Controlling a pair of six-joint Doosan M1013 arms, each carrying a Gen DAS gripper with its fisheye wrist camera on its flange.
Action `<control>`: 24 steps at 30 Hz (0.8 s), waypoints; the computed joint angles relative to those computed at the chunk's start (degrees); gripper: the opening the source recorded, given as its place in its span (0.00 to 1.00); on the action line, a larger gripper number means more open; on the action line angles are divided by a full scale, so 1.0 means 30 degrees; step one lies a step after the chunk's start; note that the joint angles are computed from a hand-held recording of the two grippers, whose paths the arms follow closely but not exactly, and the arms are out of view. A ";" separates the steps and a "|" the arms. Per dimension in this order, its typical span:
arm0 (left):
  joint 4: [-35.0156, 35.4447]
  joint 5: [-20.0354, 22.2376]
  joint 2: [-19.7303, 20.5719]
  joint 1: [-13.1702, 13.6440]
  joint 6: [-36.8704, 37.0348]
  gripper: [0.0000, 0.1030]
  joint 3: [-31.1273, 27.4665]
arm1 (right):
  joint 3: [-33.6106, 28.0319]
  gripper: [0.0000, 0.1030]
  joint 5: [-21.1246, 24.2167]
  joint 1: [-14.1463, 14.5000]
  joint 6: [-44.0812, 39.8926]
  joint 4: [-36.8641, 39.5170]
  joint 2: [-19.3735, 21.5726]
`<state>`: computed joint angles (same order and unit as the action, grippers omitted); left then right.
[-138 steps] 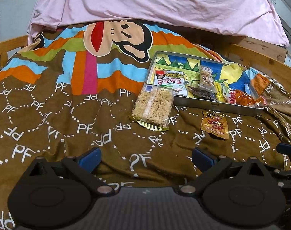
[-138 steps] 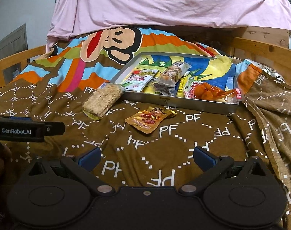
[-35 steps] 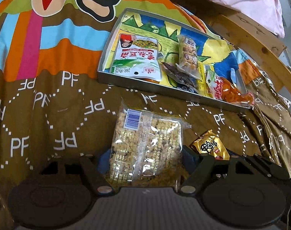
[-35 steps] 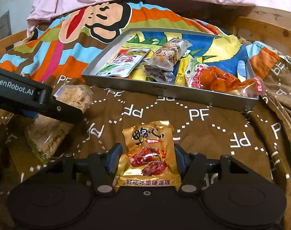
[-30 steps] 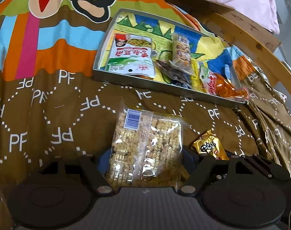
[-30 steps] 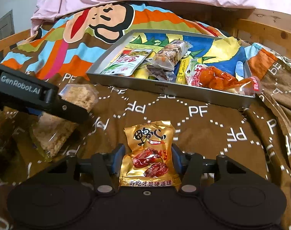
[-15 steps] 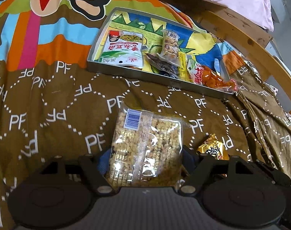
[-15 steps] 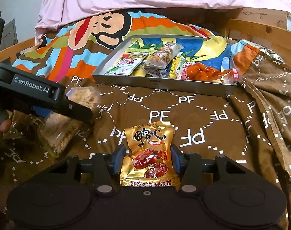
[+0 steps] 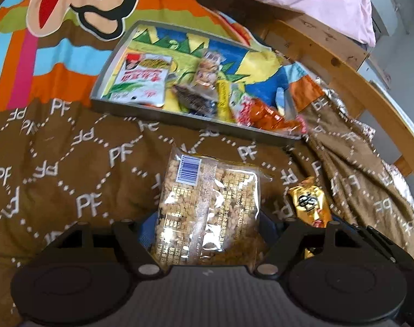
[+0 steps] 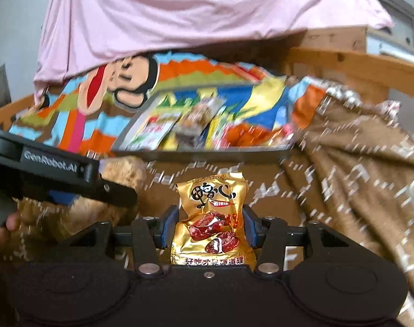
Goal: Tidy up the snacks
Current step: 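Lift and carry the rice crispy bar and gold duck pack over the tray with both tools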
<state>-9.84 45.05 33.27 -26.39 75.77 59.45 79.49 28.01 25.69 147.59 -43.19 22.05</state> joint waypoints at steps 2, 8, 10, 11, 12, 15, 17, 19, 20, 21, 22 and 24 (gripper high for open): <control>0.0103 -0.0016 0.0183 -0.0097 -0.0214 0.75 -0.0409 | 0.0174 0.49 -0.0289 -0.0095 0.1074 -0.1385 -0.0163; 0.0480 -0.0025 0.0722 -0.0427 -0.0721 0.75 -0.1794 | 0.0459 0.49 -0.0615 -0.0474 0.4395 -0.4184 -0.0550; 0.0669 0.0045 0.0930 -0.0521 -0.0899 0.75 -0.2330 | 0.0550 0.49 -0.0679 -0.0571 0.4987 -0.4521 -0.0651; 0.0877 0.0131 0.1024 -0.0564 -0.1042 0.75 -0.2578 | 0.0571 0.49 -0.0715 -0.0601 0.5221 -0.4664 -0.0680; 0.1168 0.0197 0.1119 -0.0624 -0.1236 0.75 -0.2842 | 0.0593 0.49 -0.0746 -0.0635 0.5484 -0.4867 -0.0706; 0.1734 0.0217 0.1328 -0.0753 -0.1630 0.75 -0.3454 | 0.0641 0.49 -0.0916 -0.0725 0.6396 -0.5653 -0.0777; 0.2066 0.0145 0.1408 -0.0836 -0.1789 0.75 -0.3728 | 0.0662 0.49 -0.0973 -0.0762 0.7043 -0.6396 -0.0816; 0.2330 -0.0017 0.1444 -0.0923 -0.1837 0.75 -0.3936 | 0.0704 0.49 -0.0927 -0.0761 0.7651 -0.7031 -0.0869; 0.2357 -0.0097 0.1449 -0.0954 -0.1735 0.75 -0.4016 | 0.0741 0.49 -0.0894 -0.0762 0.7929 -0.7300 -0.0904; 0.2473 -0.0233 0.1441 -0.0987 -0.1647 0.75 -0.4059 | 0.0769 0.49 -0.0846 -0.0770 0.8191 -0.7539 -0.0933; 0.2548 -0.0278 0.1447 -0.1011 -0.1595 0.75 -0.4121 | 0.0796 0.49 -0.0797 -0.0779 0.8377 -0.7713 -0.0967; 0.2458 -0.0093 0.1585 -0.1006 -0.1461 0.75 -0.4450 | 0.0827 0.49 -0.0714 -0.0794 0.8735 -0.8079 -0.1008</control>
